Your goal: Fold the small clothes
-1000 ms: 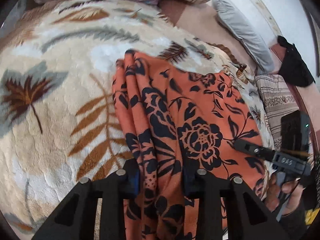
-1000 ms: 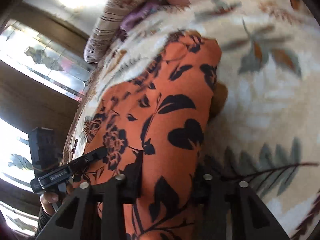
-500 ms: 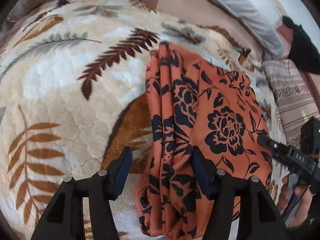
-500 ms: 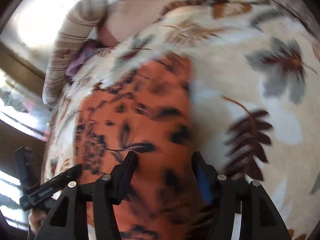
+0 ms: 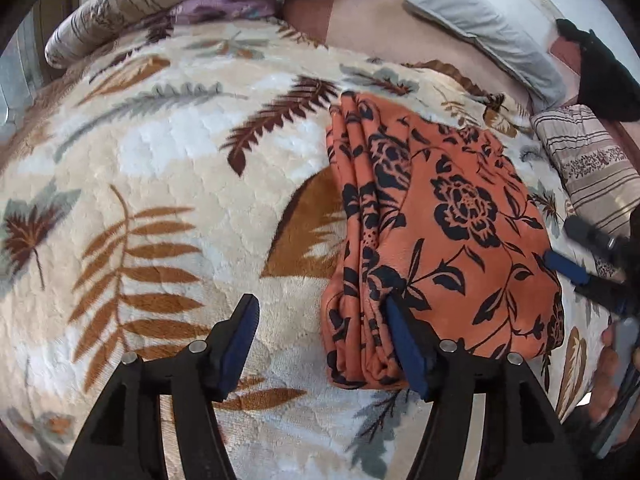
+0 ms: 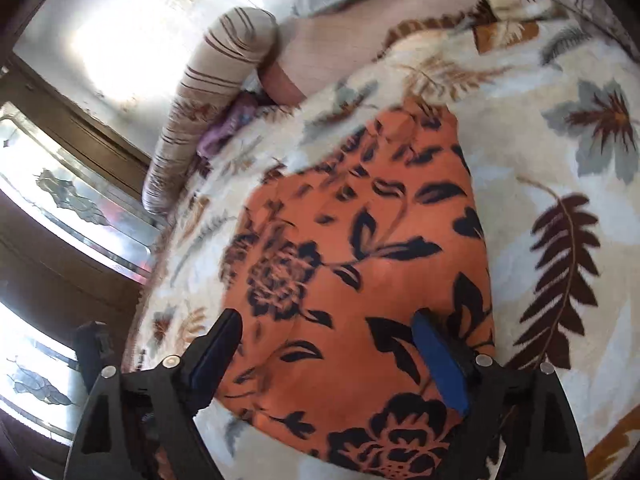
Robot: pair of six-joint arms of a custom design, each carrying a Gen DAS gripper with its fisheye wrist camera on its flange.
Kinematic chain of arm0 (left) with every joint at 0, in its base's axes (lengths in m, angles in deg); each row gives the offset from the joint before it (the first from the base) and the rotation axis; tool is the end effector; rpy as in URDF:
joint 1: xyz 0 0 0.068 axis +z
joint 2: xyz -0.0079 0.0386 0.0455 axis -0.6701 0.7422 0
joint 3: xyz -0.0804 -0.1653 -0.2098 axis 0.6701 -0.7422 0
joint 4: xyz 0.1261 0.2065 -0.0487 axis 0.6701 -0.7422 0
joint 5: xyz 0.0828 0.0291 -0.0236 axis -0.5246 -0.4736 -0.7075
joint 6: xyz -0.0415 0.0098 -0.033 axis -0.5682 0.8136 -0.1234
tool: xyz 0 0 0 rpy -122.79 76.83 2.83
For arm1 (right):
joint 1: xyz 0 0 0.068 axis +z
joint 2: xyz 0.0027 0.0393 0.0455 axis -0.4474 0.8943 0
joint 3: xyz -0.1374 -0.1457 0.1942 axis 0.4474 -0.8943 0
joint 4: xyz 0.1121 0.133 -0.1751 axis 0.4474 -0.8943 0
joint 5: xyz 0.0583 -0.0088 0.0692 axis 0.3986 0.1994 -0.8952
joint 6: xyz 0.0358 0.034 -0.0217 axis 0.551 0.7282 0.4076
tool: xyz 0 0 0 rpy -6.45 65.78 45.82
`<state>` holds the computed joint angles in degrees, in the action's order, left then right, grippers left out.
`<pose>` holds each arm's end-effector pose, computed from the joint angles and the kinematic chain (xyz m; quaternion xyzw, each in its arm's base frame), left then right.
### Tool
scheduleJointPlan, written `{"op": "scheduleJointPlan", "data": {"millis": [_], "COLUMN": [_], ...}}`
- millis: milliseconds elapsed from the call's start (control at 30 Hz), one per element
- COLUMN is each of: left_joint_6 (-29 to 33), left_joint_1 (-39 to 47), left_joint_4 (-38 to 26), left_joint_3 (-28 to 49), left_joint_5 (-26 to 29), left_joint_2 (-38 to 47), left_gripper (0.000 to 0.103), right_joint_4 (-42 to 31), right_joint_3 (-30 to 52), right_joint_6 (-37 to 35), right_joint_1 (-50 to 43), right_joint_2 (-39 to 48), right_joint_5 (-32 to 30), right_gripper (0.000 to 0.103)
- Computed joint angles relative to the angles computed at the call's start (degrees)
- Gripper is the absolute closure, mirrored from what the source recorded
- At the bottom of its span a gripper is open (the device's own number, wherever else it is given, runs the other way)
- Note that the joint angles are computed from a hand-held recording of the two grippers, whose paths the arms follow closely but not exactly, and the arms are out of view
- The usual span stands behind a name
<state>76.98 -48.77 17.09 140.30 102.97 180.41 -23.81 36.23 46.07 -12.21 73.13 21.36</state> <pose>0.3739 -0.0578 0.0364 0.2698 0.9240 -0.1705 0.2104 0.2558 0.0671 0.0522 0.2941 0.8334 0.2806 0.3745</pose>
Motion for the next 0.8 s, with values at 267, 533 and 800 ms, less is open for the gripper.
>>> {"op": "scheduleJointPlan", "data": {"millis": [267,533,800], "left_joint_6": [-1.25,-0.08,-0.67], "left_joint_1": [-0.69,-0.71,0.31], "left_joint_4": [1.89,7.01,9.22], "left_joint_3": [-0.96,-11.01,-25.86], "left_joint_5": [-0.98,-3.53,-1.41], "left_joint_2": [0.39,-10.0,-29.56], "left_gripper": [0.032,0.031,0.017], "right_joint_4": [-17.32,-18.95,-36.38], "right_joint_3": [15.26,1.39,-2.92], "right_joint_6": [-3.32,-2.71,13.07], "right_joint_1": [-11.05,6.99,33.32], "right_joint_2": [4.68,-12.77,-22.95], "right_joint_5": [-7.37,15.18,38.0], "right_gripper": [0.012,0.012,0.012]}}
